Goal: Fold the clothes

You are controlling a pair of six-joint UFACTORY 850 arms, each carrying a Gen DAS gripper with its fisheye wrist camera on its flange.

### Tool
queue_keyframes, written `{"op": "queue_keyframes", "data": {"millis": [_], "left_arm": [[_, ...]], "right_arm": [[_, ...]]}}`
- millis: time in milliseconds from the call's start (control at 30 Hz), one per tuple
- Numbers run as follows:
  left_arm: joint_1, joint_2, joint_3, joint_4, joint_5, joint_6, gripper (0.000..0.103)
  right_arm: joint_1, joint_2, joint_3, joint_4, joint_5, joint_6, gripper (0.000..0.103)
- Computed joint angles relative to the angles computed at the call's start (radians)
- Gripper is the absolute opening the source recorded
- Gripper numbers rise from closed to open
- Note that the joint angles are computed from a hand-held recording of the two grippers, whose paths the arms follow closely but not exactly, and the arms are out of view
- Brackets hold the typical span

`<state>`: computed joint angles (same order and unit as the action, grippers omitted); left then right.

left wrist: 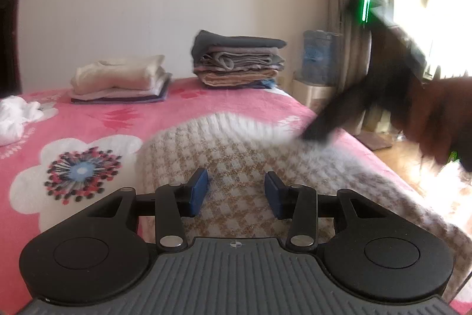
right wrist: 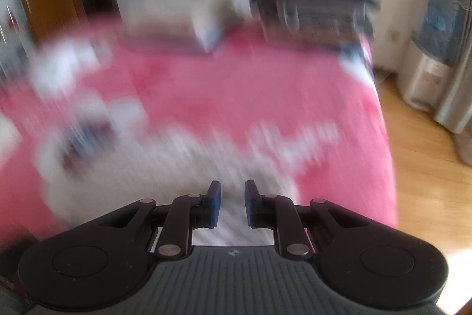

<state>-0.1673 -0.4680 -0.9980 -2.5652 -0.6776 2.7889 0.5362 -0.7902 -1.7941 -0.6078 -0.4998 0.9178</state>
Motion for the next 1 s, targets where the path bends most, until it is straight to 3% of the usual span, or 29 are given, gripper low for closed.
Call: {"op": "queue_keyframes", "data": {"millis": [67,167,233,367,500,567,767,833,933,1000], "left_arm": [[-0.008,0.003,0.004,-0.029,0.003,0.039,0.048],[-0.005,0.002,0.008,-0.032,-0.009,0.052,0.048],[0.0,0.0,0.005,-0.016,-0.01,0.032,0.048],[0.0,-0.003,0.004,-0.007,-0.015,0.029,0.048],[-0.009,-0.001,0.001,-0.012,-0.004,0.062,0.054],[-0.002,-0.005,0.003,-0.004,-0.02,0.057,0.054],[0.003,-0.011,-0.003,0.022,-0.023,0.044,0.054],[0.004,-0.011,-0.002,0.038,-0.028,0.047,0.055],[-0.012,-0.008,0.003,-0.008,-0.012,0.137,0.06],[-0.007,-0.01,-0.009,0.02,0.0,0.117,0.06]], "right_arm": [[0.001,-0.012,0.026,-0.052,0.032,0.041,0.012],[0.009,-0.043,-0.089,0.061,-0.101,-0.121,0.013],[0.023,-0.027,-0.103,0.032,-0.148,-0.151,0.013],[0.034,0.063,0.016,0.065,-0.073,-0.199,0.013],[0.06,0.01,0.039,-0.085,-0.106,-0.194,0.01],[0.059,0.006,-0.012,-0.018,-0.162,-0.222,0.011],[0.071,0.187,0.171,0.073,-0.059,-0.224,0.011],[0.079,0.196,0.223,0.136,-0.046,-0.275,0.011],[0.087,0.175,0.259,0.049,-0.017,-0.145,0.012],[0.084,0.161,0.244,0.036,-0.016,-0.085,0.012]]}}
